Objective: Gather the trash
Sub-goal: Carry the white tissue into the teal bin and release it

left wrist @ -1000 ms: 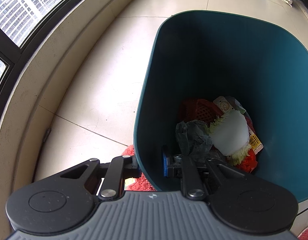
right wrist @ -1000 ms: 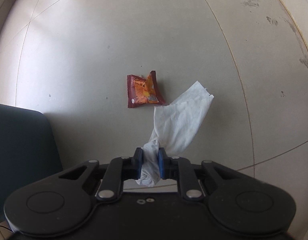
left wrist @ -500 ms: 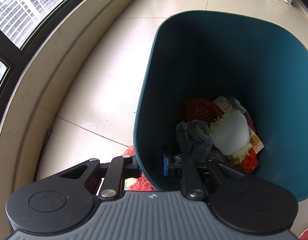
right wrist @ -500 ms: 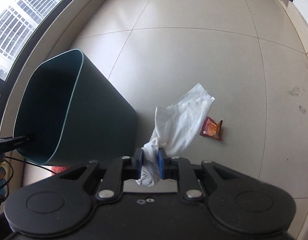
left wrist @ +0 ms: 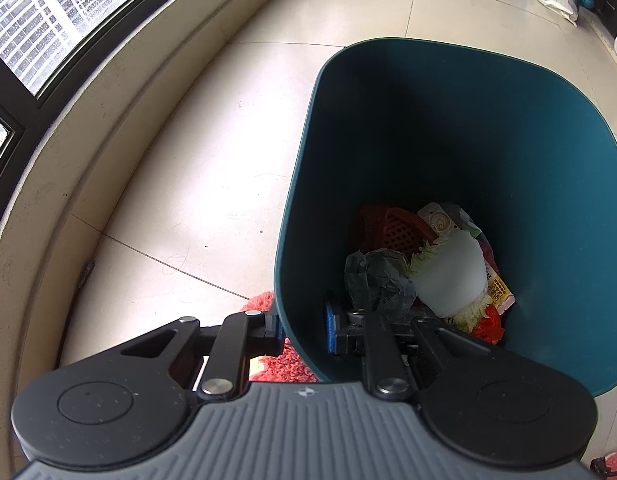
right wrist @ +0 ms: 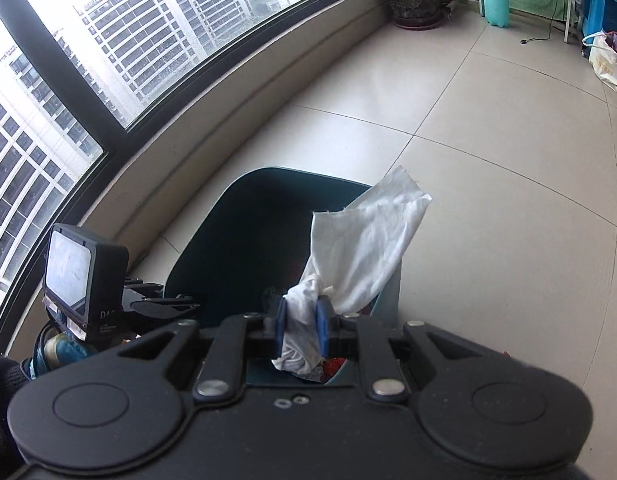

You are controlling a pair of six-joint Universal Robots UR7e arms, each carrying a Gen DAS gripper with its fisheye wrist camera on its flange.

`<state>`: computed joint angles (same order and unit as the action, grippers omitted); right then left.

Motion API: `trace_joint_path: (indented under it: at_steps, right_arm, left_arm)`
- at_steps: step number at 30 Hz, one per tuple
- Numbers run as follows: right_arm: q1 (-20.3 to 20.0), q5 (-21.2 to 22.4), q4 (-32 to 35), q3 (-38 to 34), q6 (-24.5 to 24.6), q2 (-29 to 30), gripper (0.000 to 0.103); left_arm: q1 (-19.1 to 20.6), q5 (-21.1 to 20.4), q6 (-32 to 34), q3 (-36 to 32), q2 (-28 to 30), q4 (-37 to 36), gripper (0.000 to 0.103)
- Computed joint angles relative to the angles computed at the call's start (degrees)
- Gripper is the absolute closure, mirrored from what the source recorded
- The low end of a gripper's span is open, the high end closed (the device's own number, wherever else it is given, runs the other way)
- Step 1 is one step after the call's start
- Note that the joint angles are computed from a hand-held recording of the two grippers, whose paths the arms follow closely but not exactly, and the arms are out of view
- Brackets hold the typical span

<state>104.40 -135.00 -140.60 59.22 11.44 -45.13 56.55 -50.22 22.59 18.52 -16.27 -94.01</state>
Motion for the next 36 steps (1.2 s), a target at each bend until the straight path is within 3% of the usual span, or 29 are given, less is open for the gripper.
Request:
trace_joint_path:
  at_steps: [4,9,18,23,36]
  right_arm:
    - [-1.2,1.4,6.7,-7.5,-2.5,4.7,0.088]
    - [-2.2,-2.0,17.9,-19.4,-5.5,13.0,0.088]
    - [-4.6,-3.2,29.7,-27.6,-3.6,18.3,0.088]
    - [-5.2,-2.7,35.2,-33.0,0.1,21.3,0.079]
    - [-3.9,1.9,18.9,-12.8,1.0,8.2,0.062]
  left_arm:
    - [0.1,-0.8,-0.2,-1.6,0.5,1.1,0.085]
    - [0.3,-1.6,-0.8,-5.3,1.9,3.7,0.085]
    - [0.4,-2.2,-1.4,-14.2,6.0,9.1,0.085]
    - [0.4,-2.1,-1.3,-16.1,6.8,10.1,0.086]
    - [0.1,-1.2,-1.0,-7.1,2.8,4.7,0.085]
